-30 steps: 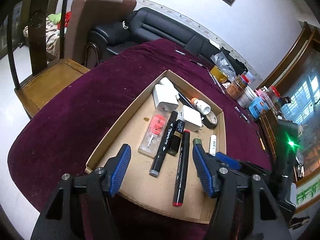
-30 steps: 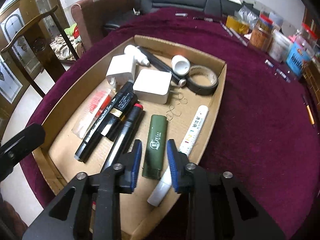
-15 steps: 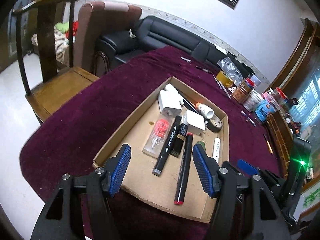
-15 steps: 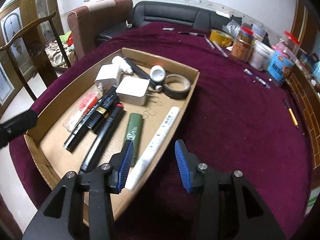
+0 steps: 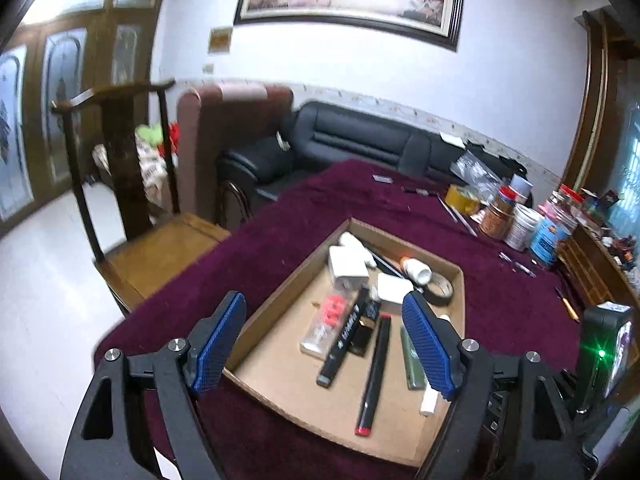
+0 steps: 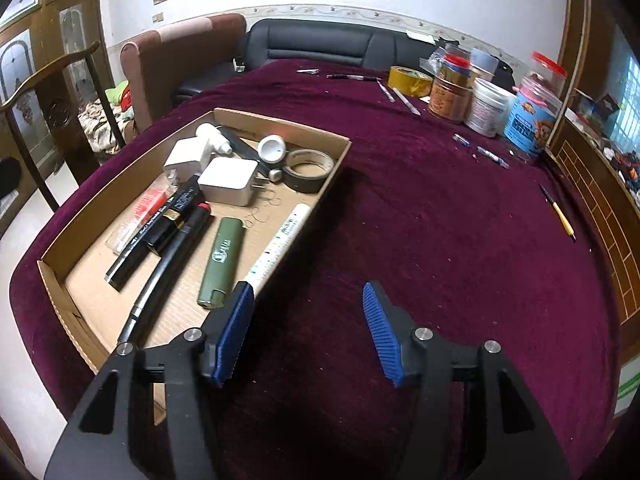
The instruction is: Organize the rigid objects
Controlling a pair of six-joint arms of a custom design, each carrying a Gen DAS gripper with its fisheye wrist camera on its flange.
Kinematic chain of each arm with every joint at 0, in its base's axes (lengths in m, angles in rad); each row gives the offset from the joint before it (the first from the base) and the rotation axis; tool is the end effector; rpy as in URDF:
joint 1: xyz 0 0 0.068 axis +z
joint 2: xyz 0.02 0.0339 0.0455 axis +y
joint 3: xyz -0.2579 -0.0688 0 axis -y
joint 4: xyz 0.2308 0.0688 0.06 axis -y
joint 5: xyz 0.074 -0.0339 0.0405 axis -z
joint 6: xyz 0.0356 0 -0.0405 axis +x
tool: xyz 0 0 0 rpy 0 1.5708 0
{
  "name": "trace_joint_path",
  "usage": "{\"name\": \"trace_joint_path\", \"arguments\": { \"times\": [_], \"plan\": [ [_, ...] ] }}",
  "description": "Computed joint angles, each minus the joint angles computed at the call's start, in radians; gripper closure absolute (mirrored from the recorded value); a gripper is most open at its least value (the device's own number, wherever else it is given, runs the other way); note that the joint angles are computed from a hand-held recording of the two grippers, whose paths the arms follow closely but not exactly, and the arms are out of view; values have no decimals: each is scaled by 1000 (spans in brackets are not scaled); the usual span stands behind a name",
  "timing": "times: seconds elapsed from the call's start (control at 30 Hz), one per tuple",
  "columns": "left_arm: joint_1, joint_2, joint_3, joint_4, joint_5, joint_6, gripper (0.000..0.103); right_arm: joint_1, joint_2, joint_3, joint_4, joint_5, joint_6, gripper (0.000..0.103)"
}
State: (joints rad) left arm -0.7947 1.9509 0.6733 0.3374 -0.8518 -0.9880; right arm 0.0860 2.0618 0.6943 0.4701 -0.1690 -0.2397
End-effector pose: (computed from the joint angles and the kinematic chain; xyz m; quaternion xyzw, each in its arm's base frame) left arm 0.2274 -0.1934 0.0707 -0.2111 0.8494 0.0271 0.4830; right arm 0.3133 0.0330 0.0417 -0.1800 0.9235 0.0542 0.3343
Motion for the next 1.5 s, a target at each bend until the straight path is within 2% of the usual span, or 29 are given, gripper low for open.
{"name": "trace_joint_path", "arguments": {
  "times": [0.07,0.23,0.3,0.37,0.47,0.57,0.77,0.83,0.87,0.9,0.97,1.0,1.27,1.37,1.5],
  "plan": [
    [-28,-4,25,-61,-80,-39,3,-17,2,-4,11,-8,-6,47],
    [-92,-50,-30,12,-241,-76,1,-47,1,-39,75,-11,-26,47],
    [-96,-61,-6,-44,-269,-99,1,-58,0,-49,97,-14,-34,47],
    [-87,-56,30,-103,-228,-88,1,-72,3,-54,112,-25,-37,47],
    [-79,-52,-5,52,-155,25,1,-94,6,-57,123,-50,-40,47],
    [-71,-48,-68,261,-91,122,1,-106,9,-70,152,-59,-45,47],
    [-96,-54,-88,362,-143,202,1,-122,17,-99,221,-57,-70,47],
    [-99,-63,-79,330,-148,195,1,-127,21,-105,238,-57,-72,47],
    [-99,-67,-57,263,-153,171,1,-129,22,-106,240,-59,-72,47],
    [-96,-65,-2,114,-169,114,1,-133,24,-104,239,-65,-72,47],
    [-90,-42,84,-99,-174,26,1,-137,27,-101,234,-71,-72,47],
    [-83,-31,110,-149,-156,16,1,-138,28,-101,234,-72,-73,47],
    [-51,19,124,-118,-28,46,1,-133,16,-120,244,-74,-81,47],
    [-33,56,168,-175,39,42,1,-129,11,-123,239,-74,-79,47],
    [-14,125,231,-253,104,7,1,-112,8,-128,231,-59,-82,40]
  ]
}}
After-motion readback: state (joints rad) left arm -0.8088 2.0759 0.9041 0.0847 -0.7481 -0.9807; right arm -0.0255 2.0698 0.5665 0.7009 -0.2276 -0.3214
